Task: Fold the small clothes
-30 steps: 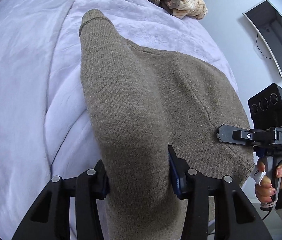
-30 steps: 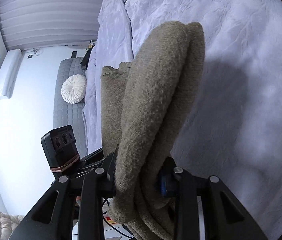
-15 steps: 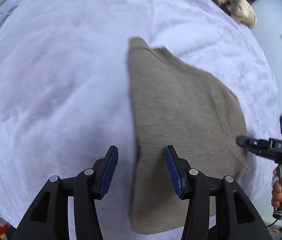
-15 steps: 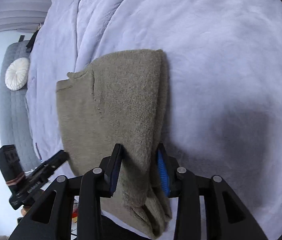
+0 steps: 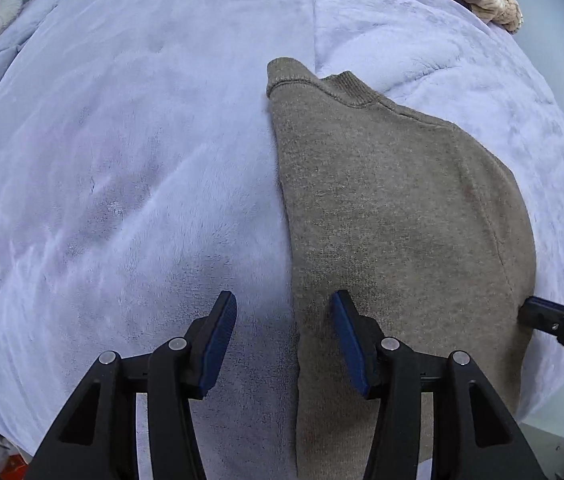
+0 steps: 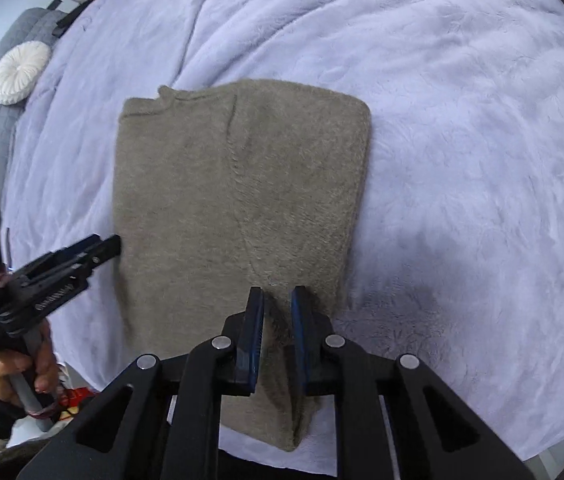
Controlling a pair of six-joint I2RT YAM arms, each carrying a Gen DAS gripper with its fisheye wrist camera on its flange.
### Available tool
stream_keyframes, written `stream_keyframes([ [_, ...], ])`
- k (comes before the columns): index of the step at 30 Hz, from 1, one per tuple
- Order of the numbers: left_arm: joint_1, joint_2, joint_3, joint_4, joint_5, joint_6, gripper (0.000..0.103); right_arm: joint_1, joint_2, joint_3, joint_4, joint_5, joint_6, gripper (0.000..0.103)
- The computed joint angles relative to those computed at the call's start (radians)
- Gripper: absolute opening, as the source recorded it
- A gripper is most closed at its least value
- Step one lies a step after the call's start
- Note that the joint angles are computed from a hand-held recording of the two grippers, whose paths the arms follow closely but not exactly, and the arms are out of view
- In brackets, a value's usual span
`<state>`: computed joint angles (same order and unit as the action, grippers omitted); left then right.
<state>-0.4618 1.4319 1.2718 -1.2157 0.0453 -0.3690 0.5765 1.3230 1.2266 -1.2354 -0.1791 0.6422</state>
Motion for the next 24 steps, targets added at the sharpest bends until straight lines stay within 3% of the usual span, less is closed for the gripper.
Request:
stream_keyframes([
  [5,0.015,-0.008,-0.011,0.006,0.007,0.014,0.059,-0.040,0.028,-0.094,0.057,-0.029,-0.003,0.013],
  [13,0.020,-0.002,-0.003,0.005,0.012,-0.001,0.059,0.004,0.087,-0.007,0.015,0.014,0.016,0.013],
  [24,0.025,-0.001,0.022,-0.041,0.016,-0.001,0.060,-0.025,0.097,-0.020,0.022,-0.004,0.012,0.017],
])
